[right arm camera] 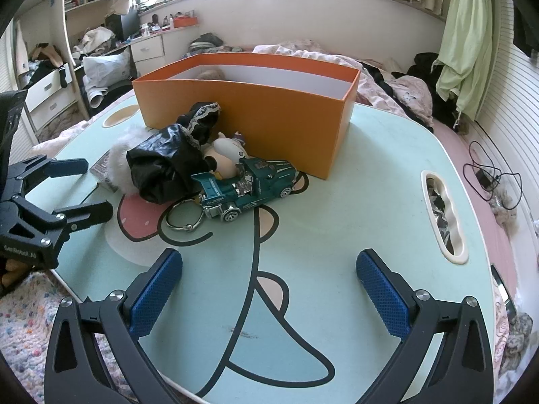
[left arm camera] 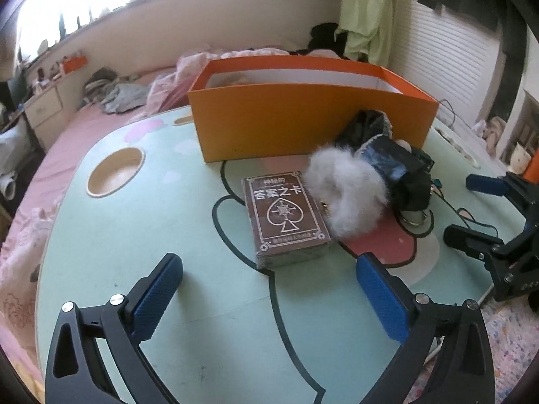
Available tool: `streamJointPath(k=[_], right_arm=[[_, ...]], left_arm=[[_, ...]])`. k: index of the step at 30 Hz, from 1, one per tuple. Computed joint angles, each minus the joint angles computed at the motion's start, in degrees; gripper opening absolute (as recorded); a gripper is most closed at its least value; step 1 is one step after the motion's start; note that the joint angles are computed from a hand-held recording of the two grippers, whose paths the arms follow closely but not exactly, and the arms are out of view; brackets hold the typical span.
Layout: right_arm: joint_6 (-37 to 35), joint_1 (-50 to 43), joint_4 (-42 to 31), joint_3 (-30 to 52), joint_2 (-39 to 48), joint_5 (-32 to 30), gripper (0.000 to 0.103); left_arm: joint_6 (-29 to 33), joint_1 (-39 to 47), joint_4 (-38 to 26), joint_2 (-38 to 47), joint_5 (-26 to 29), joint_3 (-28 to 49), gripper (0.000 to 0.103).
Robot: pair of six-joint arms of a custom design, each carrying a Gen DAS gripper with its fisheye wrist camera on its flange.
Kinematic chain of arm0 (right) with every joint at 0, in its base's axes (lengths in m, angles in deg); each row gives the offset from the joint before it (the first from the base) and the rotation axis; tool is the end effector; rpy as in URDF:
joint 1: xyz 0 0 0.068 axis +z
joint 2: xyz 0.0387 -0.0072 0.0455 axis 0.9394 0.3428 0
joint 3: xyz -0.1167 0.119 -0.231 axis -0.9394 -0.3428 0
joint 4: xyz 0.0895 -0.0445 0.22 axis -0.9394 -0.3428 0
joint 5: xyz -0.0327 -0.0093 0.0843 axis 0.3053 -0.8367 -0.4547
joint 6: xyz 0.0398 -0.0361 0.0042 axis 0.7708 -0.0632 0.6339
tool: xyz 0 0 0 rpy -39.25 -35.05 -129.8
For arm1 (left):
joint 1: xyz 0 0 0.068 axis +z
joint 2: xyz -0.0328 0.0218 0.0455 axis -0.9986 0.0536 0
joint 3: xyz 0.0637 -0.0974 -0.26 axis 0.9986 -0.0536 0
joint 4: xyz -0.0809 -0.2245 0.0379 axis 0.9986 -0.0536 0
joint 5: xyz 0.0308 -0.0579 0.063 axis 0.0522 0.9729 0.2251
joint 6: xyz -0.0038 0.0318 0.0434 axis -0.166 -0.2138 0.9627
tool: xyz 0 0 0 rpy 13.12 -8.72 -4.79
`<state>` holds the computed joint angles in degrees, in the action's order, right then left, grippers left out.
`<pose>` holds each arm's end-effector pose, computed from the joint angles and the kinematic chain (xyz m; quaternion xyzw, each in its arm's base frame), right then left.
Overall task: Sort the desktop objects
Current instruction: 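Place the brown card box on the desk beside the pompom with the left gripper, then reach into the box and grasp the dark red block with the right gripper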
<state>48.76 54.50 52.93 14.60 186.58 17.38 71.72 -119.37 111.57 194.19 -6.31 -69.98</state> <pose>0.2118 -0.0417 0.0100 -0.2271 0.9041 0.0824 0.3525 0.1995 -0.1158 0.0289 0.0718 0.9286 -0.0337 0.3626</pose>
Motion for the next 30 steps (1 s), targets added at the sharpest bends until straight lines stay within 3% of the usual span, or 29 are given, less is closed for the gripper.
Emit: streamJointPath(k=[19, 30], right_arm=[[-0.2, 0.0, -1.0, 1.1, 0.3, 0.4, 0.103], [-0.6, 0.0, -2.5, 1.5, -0.5, -0.1, 0.103]], left_arm=[[-0.4, -2.1, -2.2, -0.2, -0.3, 2.3, 0.103], [-0.8, -2.7, 0.3, 1.2, -1.1, 1.6, 0.103]])
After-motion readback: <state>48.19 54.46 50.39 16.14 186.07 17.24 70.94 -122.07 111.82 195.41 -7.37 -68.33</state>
